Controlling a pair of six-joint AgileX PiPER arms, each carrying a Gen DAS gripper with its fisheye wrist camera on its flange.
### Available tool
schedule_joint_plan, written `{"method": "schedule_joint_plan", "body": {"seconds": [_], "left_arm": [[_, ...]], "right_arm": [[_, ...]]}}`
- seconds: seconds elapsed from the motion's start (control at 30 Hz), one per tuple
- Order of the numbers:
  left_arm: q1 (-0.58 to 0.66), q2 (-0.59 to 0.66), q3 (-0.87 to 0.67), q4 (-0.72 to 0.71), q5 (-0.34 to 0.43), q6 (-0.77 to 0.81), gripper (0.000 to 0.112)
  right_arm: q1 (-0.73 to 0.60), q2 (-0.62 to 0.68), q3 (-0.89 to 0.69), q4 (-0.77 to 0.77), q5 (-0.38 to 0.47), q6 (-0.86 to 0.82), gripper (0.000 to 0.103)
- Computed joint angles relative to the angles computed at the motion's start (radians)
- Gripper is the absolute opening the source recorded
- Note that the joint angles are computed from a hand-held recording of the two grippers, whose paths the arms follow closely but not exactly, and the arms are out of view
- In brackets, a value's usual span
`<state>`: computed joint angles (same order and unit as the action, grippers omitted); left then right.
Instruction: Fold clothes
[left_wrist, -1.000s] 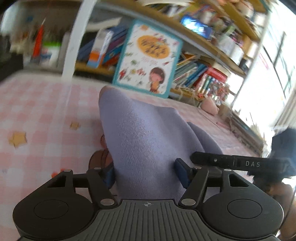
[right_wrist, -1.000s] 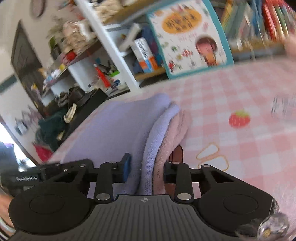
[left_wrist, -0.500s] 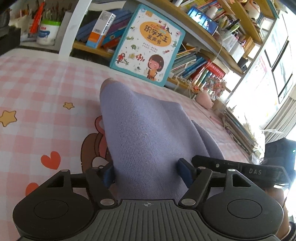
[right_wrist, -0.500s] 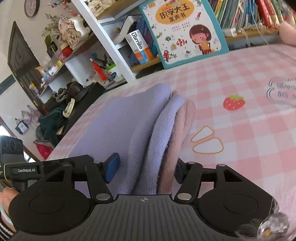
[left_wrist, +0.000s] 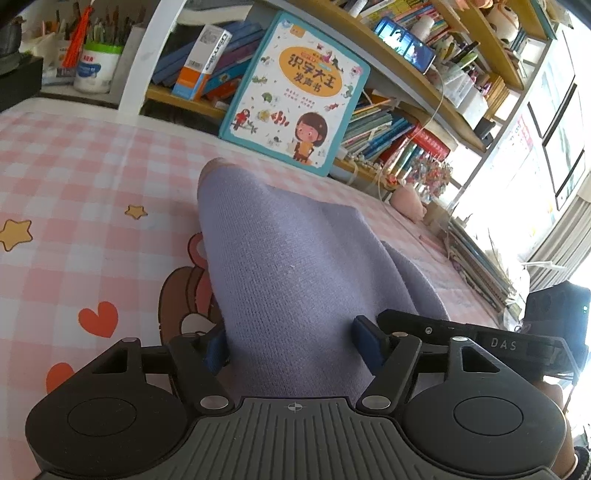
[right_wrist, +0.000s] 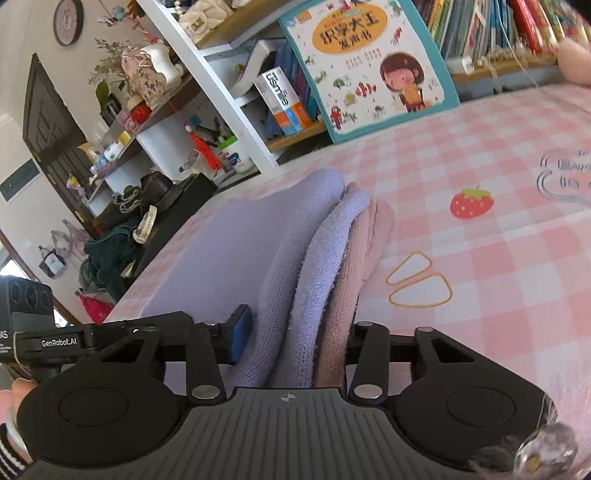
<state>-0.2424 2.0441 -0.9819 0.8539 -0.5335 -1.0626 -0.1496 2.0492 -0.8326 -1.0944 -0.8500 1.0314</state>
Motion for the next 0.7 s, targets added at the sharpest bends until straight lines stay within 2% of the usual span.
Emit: {"method": "schedule_joint_plan", "body": {"seconds": [0.1,0.23,0.43,0.7], "left_arm": [[-0.029,-0.027,0.036,-0.126,0.000,0.141,0.062],[-0.040,-0.056,0.054,-0.159,-0.014,0.178,0.061],[-0.027,-0.059,-0.011,-0.032,0.004,0.047,0.062],[-0.020,0.021,-0.238,0.204,0.085,-0.181,0.062]], "right_arm": [[0.021,-0.035,0.047,0.088,0.006,-0.117,0.033],[0.032,-0.086,0.100,0.171,-0.003,-0.233,0.032],[0.031,-0.135,0.095,0.179,0.018,-0.263,0.032],[0.026,-0.091,-0.089,0.064,0.100,-0.124,0.032]]}}
